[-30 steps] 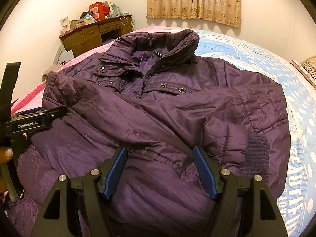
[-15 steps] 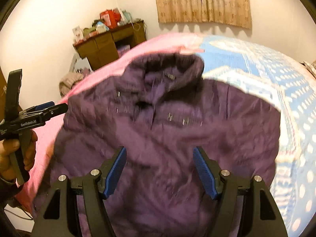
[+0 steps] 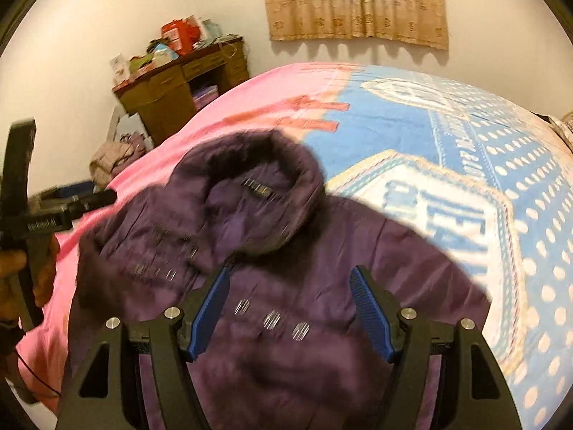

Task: Fold large clothes
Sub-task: 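Smooth the folded jacket with both grippers and move toward the collar, then grasp the jacket collar with both grippers and lift it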

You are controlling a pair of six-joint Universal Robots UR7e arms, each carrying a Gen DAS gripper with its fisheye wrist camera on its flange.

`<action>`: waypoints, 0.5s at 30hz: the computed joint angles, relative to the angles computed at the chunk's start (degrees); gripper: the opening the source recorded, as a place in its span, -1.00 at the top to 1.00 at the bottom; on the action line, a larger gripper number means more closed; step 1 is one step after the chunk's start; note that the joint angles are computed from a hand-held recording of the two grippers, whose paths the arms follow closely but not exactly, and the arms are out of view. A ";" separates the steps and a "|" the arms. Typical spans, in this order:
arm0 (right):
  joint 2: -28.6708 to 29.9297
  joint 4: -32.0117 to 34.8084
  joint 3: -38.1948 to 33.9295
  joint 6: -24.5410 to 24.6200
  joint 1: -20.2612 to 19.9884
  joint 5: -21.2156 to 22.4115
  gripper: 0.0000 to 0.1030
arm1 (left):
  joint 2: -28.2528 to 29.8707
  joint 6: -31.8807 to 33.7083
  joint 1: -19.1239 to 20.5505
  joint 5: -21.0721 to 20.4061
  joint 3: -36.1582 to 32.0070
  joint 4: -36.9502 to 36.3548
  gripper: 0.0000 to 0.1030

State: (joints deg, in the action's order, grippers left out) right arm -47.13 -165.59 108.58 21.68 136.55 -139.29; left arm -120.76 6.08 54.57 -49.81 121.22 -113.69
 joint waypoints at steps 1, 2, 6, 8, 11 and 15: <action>-0.06 -0.69 -0.69 -0.70 -0.81 0.46 -0.37 | 1.87 0.73 0.66 0.04 -0.33 -1.36 -1.00; 0.04 -0.68 -1.71 -1.40 -1.71 0.90 -0.37 | 3.19 1.31 1.05 0.14 -0.51 -2.63 -1.00; 2.09 -1.53 -6.36 -4.51 -4.43 2.00 -0.37 | 8.90 4.18 3.33 0.08 -1.56 -8.10 -1.00; 3.33 -0.65 -8.66 -5.69 -5.36 3.01 -0.37 | 10.88 5.85 3.86 0.44 -1.88 -9.80 -1.00; 5.97 1.60 -12.43 -8.85 -6.37 3.35 -0.37 | 13.52 8.29 4.51 0.86 -2.13 -12.81 -1.00; 9.72 6.38 -16.88 -12.29 -7.16 0.10 -0.13 | 16.78 10.18 5.89 0.09 -2.86 -13.58 -0.86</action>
